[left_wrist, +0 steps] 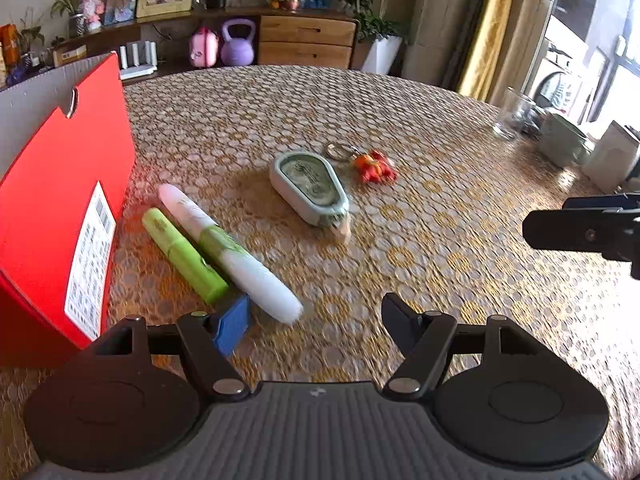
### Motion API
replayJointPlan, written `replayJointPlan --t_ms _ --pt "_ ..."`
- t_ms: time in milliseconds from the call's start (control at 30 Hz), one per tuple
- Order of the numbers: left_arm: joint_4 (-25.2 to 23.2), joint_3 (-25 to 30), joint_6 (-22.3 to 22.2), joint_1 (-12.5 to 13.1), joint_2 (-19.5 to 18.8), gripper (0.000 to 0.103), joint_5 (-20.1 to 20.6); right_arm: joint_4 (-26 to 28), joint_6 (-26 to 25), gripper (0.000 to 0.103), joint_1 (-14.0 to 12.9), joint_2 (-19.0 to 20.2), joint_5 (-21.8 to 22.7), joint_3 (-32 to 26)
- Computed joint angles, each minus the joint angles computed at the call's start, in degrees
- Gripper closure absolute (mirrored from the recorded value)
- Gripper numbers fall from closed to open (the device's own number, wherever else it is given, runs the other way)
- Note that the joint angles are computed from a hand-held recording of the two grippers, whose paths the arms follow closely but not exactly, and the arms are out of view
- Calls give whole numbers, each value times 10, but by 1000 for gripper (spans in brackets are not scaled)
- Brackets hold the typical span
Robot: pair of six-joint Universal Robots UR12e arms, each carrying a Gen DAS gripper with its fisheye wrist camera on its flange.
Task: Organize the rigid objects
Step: 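Withdraw both grippers from the shoebox back over the table items, then grasp the white-and-green marker with the left gripper while the right grasps the red crab keychain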
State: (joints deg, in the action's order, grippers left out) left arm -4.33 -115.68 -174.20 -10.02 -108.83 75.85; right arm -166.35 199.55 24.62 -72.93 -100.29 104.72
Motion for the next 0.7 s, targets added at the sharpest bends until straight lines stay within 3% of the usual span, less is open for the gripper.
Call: replayJointPlan --t_ms 333,500,567,700 --pt "17 35 -28 -15 -31 32 61 3 -17 29 -13 56 15 -57" --pt "32 47 -32 -21 -44 46 93 19 -13 34 -17 87 19 -89" --pt "39 51 -36 -23 -48 60 104 24 -11 43 -17 97 19 -100" --pt "46 56 -40 -23 -53 66 109 32 -7 49 -17 112 19 -117"
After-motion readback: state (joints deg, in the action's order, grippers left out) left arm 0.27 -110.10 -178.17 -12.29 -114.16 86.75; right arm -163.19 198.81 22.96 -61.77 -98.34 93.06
